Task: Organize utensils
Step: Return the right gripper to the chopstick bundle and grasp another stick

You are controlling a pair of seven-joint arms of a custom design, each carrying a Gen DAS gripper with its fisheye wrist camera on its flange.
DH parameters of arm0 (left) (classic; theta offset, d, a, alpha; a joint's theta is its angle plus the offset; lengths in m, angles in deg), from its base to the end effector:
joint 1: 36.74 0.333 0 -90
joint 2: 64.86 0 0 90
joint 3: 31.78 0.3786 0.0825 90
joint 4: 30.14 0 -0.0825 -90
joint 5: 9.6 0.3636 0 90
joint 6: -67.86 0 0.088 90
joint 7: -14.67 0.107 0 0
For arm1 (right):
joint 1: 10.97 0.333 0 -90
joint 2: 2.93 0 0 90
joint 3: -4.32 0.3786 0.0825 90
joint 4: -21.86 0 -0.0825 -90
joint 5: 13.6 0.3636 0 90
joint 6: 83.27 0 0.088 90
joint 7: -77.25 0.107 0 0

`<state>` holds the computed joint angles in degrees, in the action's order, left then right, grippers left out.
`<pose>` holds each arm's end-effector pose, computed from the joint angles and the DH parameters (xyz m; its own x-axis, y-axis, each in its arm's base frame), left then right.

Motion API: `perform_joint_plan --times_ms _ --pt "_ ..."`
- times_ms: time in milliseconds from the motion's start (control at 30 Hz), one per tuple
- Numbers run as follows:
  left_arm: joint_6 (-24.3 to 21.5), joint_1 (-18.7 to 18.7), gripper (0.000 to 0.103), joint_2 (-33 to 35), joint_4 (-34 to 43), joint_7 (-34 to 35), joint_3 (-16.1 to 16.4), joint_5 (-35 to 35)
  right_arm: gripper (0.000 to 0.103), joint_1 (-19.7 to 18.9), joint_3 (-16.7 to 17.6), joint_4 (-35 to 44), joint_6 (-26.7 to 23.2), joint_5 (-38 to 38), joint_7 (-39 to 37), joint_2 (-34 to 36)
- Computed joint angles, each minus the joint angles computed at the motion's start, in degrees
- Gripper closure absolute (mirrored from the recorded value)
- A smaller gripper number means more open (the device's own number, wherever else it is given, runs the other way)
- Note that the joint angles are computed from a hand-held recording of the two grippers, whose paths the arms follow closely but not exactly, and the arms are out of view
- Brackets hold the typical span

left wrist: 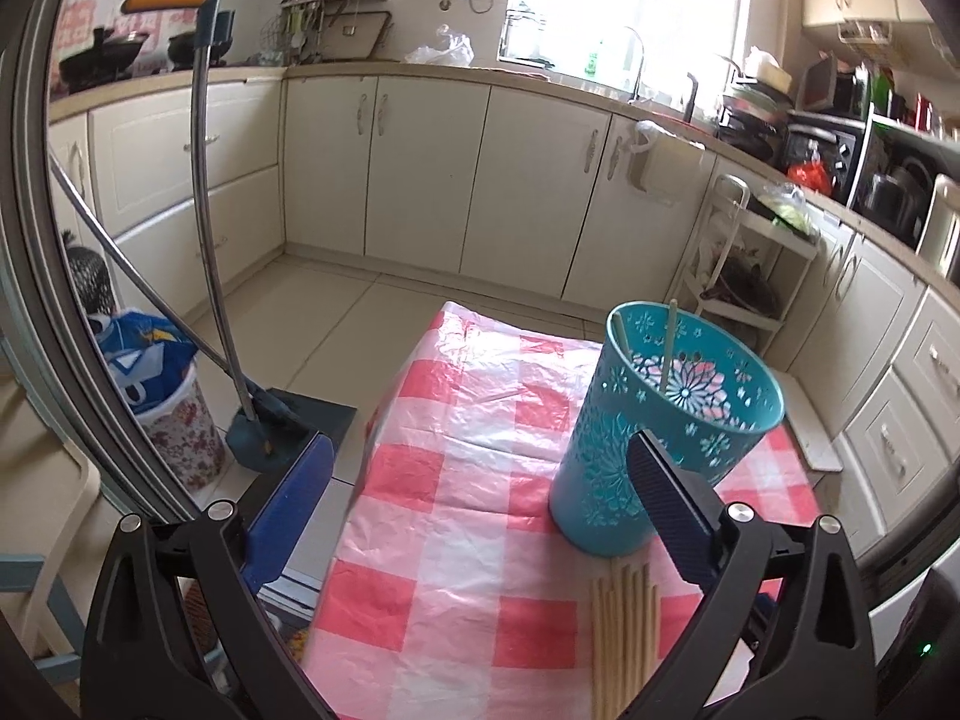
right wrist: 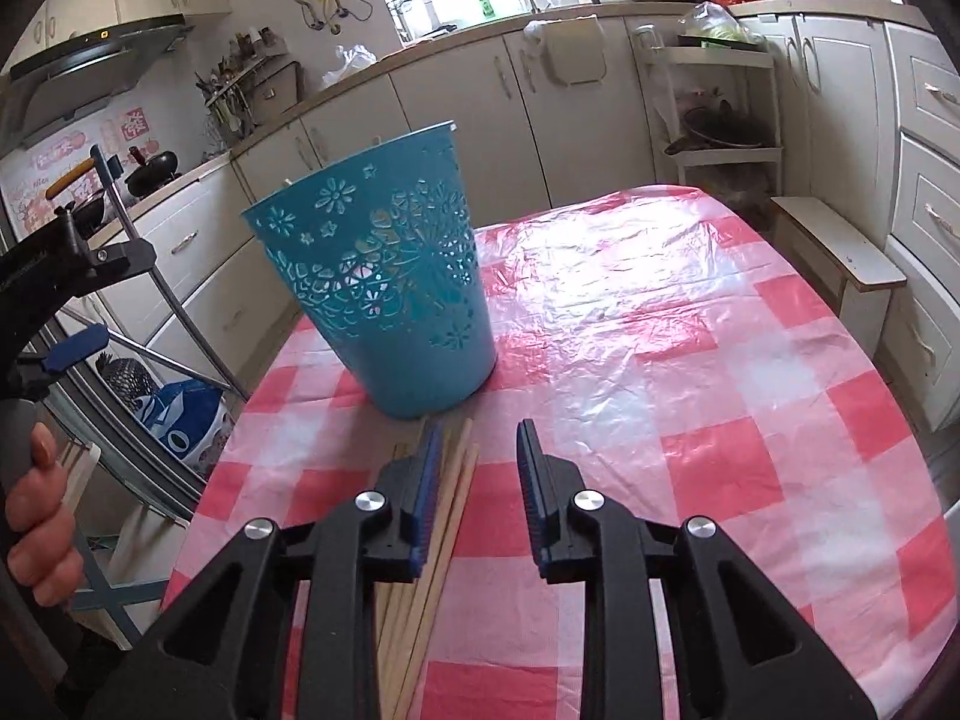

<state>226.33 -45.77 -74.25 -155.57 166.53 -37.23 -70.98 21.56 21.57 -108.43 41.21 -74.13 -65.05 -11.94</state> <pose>0.5024 -0.0946 0.5951 -0.5085 -0.8485 0.1465 -0.5573 0.1946 -0.8072 0.3309 0.3500 0.5143 -0.5379 -0.7902 -0.2936 -0.3987 0.5454 -0.7373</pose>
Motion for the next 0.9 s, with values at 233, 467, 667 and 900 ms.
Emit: perform_joint_plan --times_ms 233,467,667,900 --pt "0.48 0.01 0.008 -0.08 -0.55 1.64 0.25 0.61 0.077 0.23 -0.64 0.09 1.78 1.81 -1.58 1.45" --pt "1.06 0.34 0.008 0.37 -0.56 2.66 0.33 0.92 0.077 0.15 -1.83 0.32 4.31 6.54 -6.61 3.07" --pt "0.33 1.07 0.008 0.99 -0.54 1.15 0.21 3.21 0.077 0.21 -2.30 0.45 5.18 9.57 -8.91 4.26" --pt "-0.79 1.78 0.008 1.93 -0.73 -2.68 -0.40 8.27 0.077 0.05 -2.69 0.26 6.47 10.45 -9.55 4.58"
